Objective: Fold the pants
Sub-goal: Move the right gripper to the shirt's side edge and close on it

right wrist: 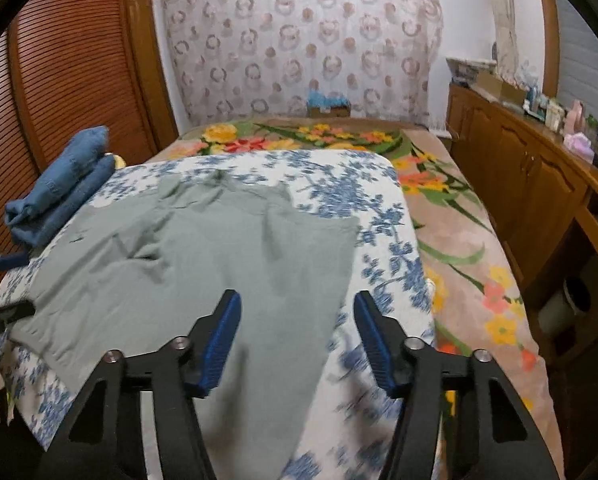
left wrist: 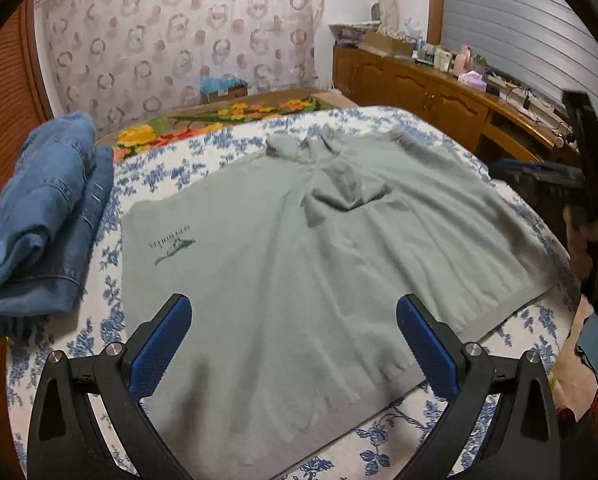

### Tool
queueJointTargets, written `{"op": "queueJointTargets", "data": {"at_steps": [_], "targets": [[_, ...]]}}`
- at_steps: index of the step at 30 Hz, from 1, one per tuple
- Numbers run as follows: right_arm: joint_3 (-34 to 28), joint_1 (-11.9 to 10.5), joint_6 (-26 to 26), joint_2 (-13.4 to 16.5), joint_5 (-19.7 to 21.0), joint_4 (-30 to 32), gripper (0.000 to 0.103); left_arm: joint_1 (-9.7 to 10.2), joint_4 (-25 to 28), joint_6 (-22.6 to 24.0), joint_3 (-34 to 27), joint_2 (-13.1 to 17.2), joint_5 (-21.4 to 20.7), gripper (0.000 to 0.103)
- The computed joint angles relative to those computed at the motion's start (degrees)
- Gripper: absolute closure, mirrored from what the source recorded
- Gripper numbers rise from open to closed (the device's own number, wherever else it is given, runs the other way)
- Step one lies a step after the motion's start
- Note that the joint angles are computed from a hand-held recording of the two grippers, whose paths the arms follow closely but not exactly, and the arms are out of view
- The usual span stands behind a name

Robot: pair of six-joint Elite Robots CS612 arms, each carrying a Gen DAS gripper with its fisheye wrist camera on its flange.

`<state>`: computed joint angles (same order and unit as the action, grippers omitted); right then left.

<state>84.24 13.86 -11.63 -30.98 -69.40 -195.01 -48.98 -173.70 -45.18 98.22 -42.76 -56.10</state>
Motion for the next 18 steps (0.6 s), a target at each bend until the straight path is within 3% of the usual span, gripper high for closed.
{"op": "queueJointTargets", "data": {"at_steps": [7,11,15,18], "targets": [[-4.6,0.0,2.3,0.2,-0.1,8.9,0.066,1.08,1.0,-0.6,-0.3,0.5,-4.1,0.000],[-6.2,0.2,3.7,0.3,0.5,12.3,0.069,1.45,1.6,-1.3,-0.3,0.6,-5.6,0.000],[-6.6,0.1,5.7,0.0,0.9,12.8,0.077,1.47,1.6,-1.1,0.0,0.3,-5.4,0.000],[-6.0,0.2,4.9,-0.2,0.7,12.6,0.090,1.57,2.4,-1.2,0.1,0.2,-5.3,0.000]]}}
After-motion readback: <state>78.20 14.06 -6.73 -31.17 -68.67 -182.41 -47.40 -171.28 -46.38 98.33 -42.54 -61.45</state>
